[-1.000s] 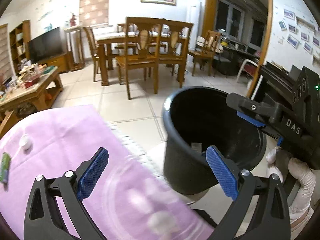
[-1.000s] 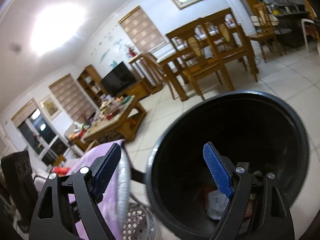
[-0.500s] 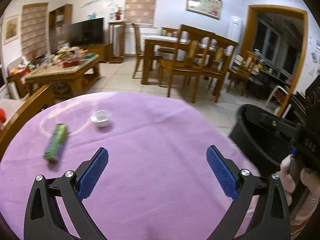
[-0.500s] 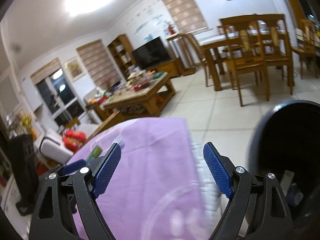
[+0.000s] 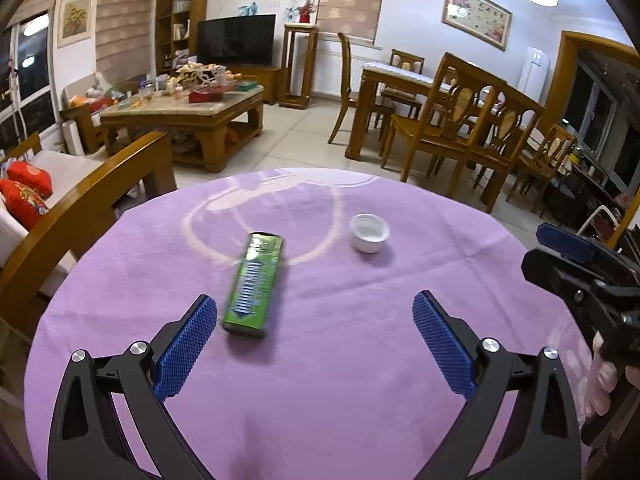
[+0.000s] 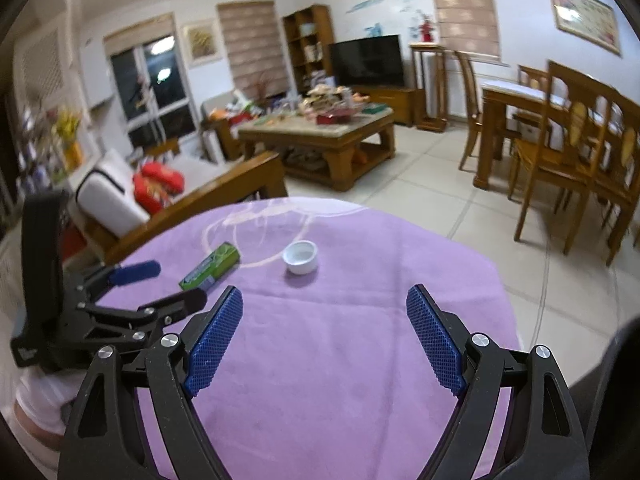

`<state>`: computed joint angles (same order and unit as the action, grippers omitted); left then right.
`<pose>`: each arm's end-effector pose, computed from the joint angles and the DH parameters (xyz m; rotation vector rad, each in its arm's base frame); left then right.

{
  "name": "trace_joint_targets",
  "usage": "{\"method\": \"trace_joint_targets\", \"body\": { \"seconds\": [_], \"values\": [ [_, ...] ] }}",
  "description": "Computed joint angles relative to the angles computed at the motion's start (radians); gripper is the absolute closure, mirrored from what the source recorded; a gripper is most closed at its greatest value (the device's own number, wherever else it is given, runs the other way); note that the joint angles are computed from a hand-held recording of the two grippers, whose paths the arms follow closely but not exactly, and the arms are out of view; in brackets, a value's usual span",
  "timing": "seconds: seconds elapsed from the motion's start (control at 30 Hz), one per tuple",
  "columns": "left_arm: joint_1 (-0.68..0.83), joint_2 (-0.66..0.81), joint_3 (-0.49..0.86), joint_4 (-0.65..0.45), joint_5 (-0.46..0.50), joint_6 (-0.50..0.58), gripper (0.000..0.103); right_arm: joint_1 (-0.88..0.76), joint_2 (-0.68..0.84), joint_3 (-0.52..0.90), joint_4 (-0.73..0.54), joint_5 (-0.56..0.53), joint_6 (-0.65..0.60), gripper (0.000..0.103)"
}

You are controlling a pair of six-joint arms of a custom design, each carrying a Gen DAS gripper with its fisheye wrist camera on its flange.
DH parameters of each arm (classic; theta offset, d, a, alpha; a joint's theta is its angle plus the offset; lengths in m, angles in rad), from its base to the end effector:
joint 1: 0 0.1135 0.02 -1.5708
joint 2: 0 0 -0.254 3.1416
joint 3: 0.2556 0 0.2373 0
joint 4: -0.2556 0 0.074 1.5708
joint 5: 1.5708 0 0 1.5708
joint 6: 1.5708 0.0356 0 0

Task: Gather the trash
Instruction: 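Grasp the green Doublemint gum pack with the left tool while the right tool grasps the white bottle cap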

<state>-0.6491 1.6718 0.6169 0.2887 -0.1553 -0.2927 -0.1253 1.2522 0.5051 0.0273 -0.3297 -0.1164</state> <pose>0.2341 -0.1707 0.1204 0.3389 2.3190 -0.2898 0.2303 -0.0174 0.1717 -0.1596 2.2505 0.2486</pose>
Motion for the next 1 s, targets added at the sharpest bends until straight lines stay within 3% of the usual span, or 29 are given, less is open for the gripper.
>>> {"method": "trace_joint_targets", "body": {
  "seconds": [0.23,0.57,0.77,0.87,1.0],
  "values": [
    [0.068,0.051,0.060,-0.051,0.020,0.052,0.006,0.154,0.279,0.141,0.067,0.141,-0.016,0.035],
    [0.094,0.109,0.107,-0.084,0.027,0.058,0.006,0.210,0.626,0.399,0.071,0.205,-0.024,0.040],
    [0.109,0.136,0.119,-0.098,0.053,0.057,0.007,0.230,0.746,0.502,0.062,0.214,-0.012,0.041],
    [0.119,0.140,0.115,-0.100,0.086,0.057,0.023,0.240,0.790,0.548,0.048,0.223,-0.010,0.045],
    [0.121,0.126,0.105,-0.100,0.087,0.063,0.027,0.239,0.816,0.579,0.034,0.217,-0.005,0.050]
  ]
}}
